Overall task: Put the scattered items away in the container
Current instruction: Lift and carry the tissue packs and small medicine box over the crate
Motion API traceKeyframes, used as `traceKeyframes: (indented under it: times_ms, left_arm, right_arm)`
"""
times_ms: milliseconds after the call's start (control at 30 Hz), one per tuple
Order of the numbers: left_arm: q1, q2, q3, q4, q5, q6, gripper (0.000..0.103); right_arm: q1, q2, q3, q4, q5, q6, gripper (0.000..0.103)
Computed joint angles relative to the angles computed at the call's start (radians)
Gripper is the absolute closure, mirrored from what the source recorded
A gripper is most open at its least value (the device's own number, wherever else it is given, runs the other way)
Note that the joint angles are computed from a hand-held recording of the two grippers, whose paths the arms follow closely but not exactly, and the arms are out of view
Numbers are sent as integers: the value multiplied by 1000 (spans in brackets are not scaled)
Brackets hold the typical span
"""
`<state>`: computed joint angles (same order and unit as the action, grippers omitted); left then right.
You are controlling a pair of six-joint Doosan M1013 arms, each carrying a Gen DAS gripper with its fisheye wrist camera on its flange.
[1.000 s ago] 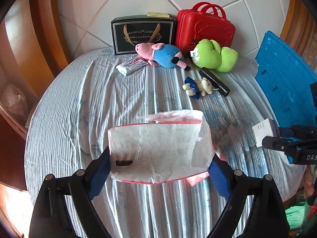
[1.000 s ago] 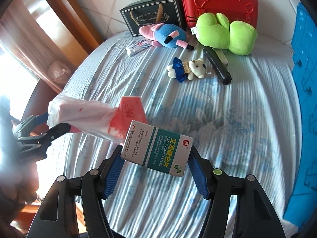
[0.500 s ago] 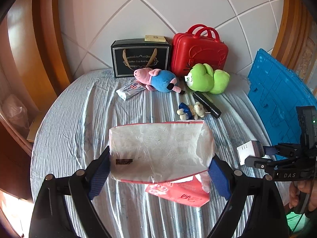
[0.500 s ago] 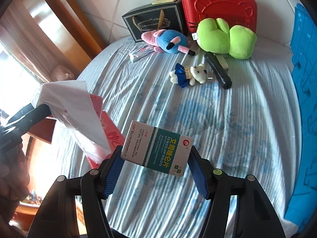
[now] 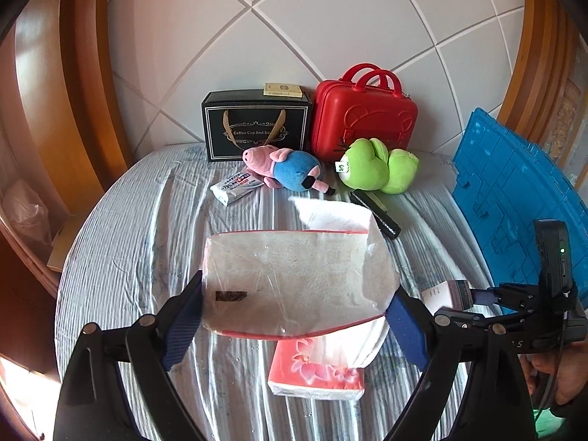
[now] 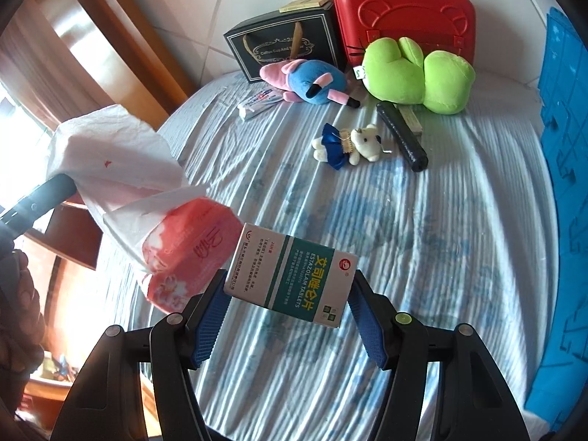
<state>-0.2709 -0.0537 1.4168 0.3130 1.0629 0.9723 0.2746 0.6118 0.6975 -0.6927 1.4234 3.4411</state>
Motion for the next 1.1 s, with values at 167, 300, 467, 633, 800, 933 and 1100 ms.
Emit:
traceKeyframes:
  times_ms: [167,300,467,633,800,933,1100]
  left_arm:
    - [-3,-1,-15,4,-23,10,13]
    - [-12,-7,-26,30,-54,-16,13]
    - [-20,-1,-59,43,-75,-10,13]
    - [-32,11,-93,66,-67,-16,13]
    - [-47,24,-124,92,-40,-24,13]
    - [-67,34,-151,139,-3,-51,13]
    - [-79,46,-181,164,25,-65,13]
  right_arm:
    - [1,-7,14,-7,-2,15,39]
    - [3,-13,23,-16,2,23,39]
    - [10,-21,29,-36,22,31,39]
    - [20,-28,23,-68,51,41,39]
    - [40,-24,-16,-116,106,15,39]
    - [62,-18,-59,-155,168,-5,39]
    - [91,-1,-133,-217,249,-45,39]
